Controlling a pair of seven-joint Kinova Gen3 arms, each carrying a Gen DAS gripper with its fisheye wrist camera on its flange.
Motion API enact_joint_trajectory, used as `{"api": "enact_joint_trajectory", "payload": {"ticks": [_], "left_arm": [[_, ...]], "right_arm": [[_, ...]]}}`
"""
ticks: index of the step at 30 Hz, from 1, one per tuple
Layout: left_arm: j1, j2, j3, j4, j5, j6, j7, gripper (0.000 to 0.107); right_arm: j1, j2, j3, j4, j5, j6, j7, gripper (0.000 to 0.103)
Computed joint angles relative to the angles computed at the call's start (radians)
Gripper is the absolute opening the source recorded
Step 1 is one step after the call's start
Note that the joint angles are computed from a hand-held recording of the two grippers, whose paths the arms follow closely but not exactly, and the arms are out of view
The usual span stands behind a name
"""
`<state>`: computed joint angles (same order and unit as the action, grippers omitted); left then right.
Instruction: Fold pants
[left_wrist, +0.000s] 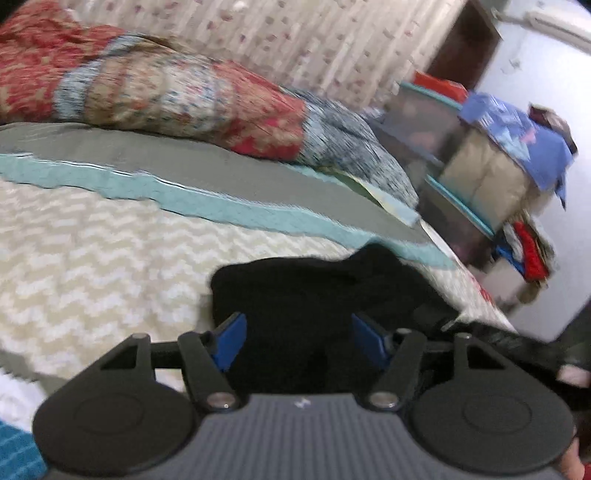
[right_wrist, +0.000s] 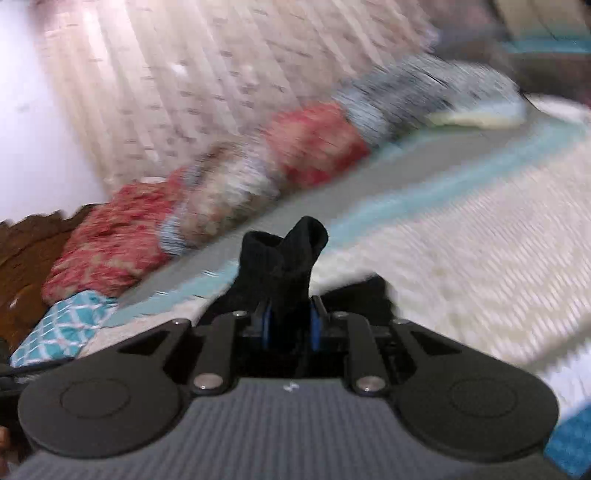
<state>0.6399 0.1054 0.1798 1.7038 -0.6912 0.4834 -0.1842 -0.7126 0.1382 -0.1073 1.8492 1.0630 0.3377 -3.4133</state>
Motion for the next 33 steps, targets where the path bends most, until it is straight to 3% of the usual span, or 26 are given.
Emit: {"api": "enact_joint_trajectory", "payload": {"ticks": [3, 5, 6, 8, 11, 13, 15, 17, 19, 21, 23, 26, 29, 31, 32, 33], "left_arm": [[-0.010, 0.097, 0.068, -0.087, 0.028, 0.106, -0.122, 0.063], [0.061, 0.165, 0.025, -0.140, 0.006, 0.187, -0.199, 0.066], [0.101, 0.181, 0.000, -0.160, -0.002, 0.228, -0.220, 0.067], [0.125, 0.176, -0.011, -0.171, -0.009, 0.260, -0.229, 0.067], [0.107, 0.135, 0.009, -0.152, -0.011, 0.262, -0.195, 0.068], [0.177, 0.089, -0.062, -0.115, -0.060, 0.237, -0.113, 0.068], [0.210, 0.046, -0.099, -0.071, -0.098, 0.183, -0.051, 0.067], [0.171, 0.032, -0.064, -0.053, -0.092, 0.132, -0.055, 0.066], [0.106, 0.049, 0.013, -0.071, -0.050, 0.141, -0.121, 0.065], [0.082, 0.080, 0.042, -0.099, 0.012, 0.171, -0.201, 0.064], [0.107, 0.110, 0.018, -0.115, 0.042, 0.194, -0.229, 0.064], [0.124, 0.116, -0.007, -0.104, 0.041, 0.172, -0.214, 0.066], [0.093, 0.102, -0.005, -0.096, 0.109, 0.145, -0.272, 0.067], [0.064, 0.081, 0.000, -0.092, 0.173, 0.130, -0.316, 0.069], [0.052, 0.068, -0.001, -0.085, 0.196, 0.120, -0.322, 0.073], [0.044, 0.050, -0.008, -0.074, 0.207, 0.109, -0.312, 0.083]], "right_arm": [[0.085, 0.005, -0.038, 0.075, -0.039, -0.063, -0.122, 0.033], [0.168, -0.002, -0.108, 0.095, 0.017, -0.095, -0.203, 0.040], [0.210, -0.004, -0.154, 0.093, 0.057, -0.087, -0.239, 0.050], [0.259, -0.018, -0.233, 0.088, 0.139, -0.022, -0.276, 0.059], [0.271, -0.048, -0.297, 0.078, 0.252, 0.090, -0.300, 0.058], [0.291, -0.040, -0.336, 0.050, 0.279, 0.116, -0.251, 0.058], [0.371, -0.019, -0.428, 0.017, 0.297, 0.105, -0.169, 0.053], [0.464, 0.036, -0.519, -0.030, 0.296, 0.049, -0.088, 0.040], [0.543, 0.107, -0.611, -0.080, 0.256, 0.035, -0.007, 0.036], [0.604, 0.192, -0.704, -0.143, 0.191, 0.085, 0.075, 0.035], [0.641, 0.269, -0.778, -0.199, 0.124, 0.167, 0.156, 0.031], [0.644, 0.303, -0.772, -0.237, 0.018, 0.213, 0.269, 0.015], [0.710, 0.296, -0.784, -0.218, -0.080, 0.134, 0.313, 0.015], [0.756, 0.266, -0.792, -0.185, -0.114, 0.058, 0.316, 0.019], [0.758, 0.228, -0.768, -0.156, -0.122, 0.018, 0.293, 0.030], [0.741, 0.183, -0.731, -0.126, -0.115, -0.023, 0.253, 0.061]]}}
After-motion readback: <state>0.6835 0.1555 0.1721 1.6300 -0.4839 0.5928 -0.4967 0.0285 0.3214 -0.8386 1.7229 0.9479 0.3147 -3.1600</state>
